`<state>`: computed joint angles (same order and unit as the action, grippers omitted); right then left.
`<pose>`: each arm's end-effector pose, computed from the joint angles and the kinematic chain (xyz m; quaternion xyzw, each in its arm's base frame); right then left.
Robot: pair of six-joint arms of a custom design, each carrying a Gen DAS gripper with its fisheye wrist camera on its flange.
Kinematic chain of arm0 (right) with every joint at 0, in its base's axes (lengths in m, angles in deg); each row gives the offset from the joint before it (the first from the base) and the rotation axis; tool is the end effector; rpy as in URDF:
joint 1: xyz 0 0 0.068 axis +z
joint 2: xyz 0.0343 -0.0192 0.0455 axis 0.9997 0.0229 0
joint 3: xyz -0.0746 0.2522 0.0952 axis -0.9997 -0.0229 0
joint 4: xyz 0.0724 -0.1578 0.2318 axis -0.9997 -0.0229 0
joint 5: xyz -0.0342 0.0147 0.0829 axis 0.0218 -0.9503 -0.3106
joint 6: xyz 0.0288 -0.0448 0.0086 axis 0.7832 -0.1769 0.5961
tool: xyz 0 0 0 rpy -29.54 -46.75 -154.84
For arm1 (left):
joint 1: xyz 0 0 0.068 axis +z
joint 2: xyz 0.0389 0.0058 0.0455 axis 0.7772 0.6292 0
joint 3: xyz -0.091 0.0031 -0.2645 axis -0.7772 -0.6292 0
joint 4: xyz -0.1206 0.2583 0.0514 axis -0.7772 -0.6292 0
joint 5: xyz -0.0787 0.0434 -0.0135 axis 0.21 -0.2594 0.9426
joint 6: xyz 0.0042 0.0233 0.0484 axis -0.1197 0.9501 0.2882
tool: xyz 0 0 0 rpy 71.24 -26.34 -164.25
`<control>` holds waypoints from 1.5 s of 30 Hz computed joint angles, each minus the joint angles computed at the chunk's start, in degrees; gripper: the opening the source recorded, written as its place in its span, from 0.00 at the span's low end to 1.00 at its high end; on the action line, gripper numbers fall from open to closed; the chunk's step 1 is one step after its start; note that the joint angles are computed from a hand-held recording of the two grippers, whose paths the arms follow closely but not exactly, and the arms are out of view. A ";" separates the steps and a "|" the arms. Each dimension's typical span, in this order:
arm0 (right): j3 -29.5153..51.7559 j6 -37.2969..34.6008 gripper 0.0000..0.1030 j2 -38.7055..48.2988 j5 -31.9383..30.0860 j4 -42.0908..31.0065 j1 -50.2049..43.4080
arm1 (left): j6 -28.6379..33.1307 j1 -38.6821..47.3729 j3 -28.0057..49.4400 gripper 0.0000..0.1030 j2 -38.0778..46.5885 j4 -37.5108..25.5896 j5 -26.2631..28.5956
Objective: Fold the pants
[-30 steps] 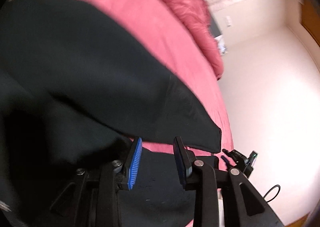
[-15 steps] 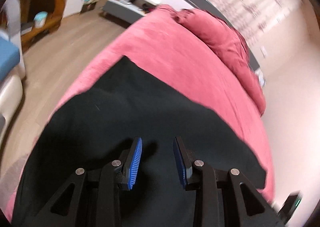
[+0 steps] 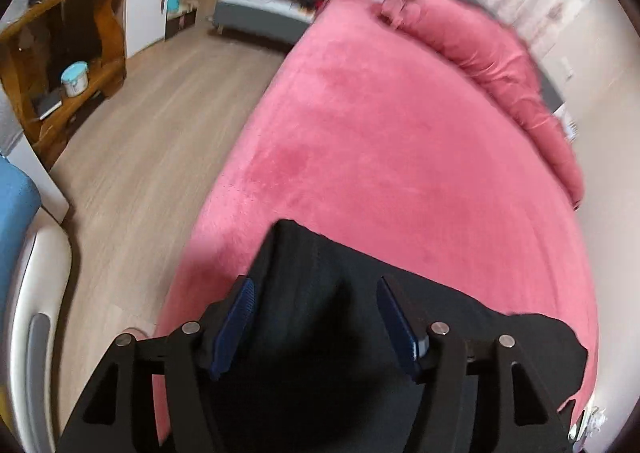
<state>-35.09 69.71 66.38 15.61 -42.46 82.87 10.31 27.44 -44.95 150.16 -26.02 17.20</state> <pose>0.2336 -0.0030 0.0840 -0.1486 0.9300 0.2640 0.2082 0.2297 -0.0914 0.1562 -0.3454 0.8973 -0.0905 0.2597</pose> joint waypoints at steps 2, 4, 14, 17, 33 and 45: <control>-0.01 0.09 0.32 0.57 -0.14 1.05 0.29 | 4.81 4.85 3.18 0.61 6.86 -0.53 7.35; -0.20 -1.43 0.32 0.45 -0.68 0.70 -0.99 | 5.62 4.74 4.13 0.42 8.50 -0.58 6.07; 1.40 -2.66 0.32 0.49 -4.44 -2.91 -6.99 | 7.40 6.51 0.72 0.08 -2.32 3.59 0.31; 1.72 -3.86 0.32 -0.07 -5.59 -4.80 -9.81 | 8.28 7.53 1.07 0.08 -1.92 3.52 -0.89; 26.10 -7.84 0.57 7.46 1.74 -16.89 -18.69 | 8.48 6.92 -0.57 0.37 4.47 4.82 1.77; 65.57 20.53 0.59 34.45 11.95 -32.89 -9.37 | -2.36 12.51 -1.62 0.51 6.60 11.84 10.27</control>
<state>30.49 90.24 100.82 27.56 -75.35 73.50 7.95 39.94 -46.57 156.76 -14.18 27.47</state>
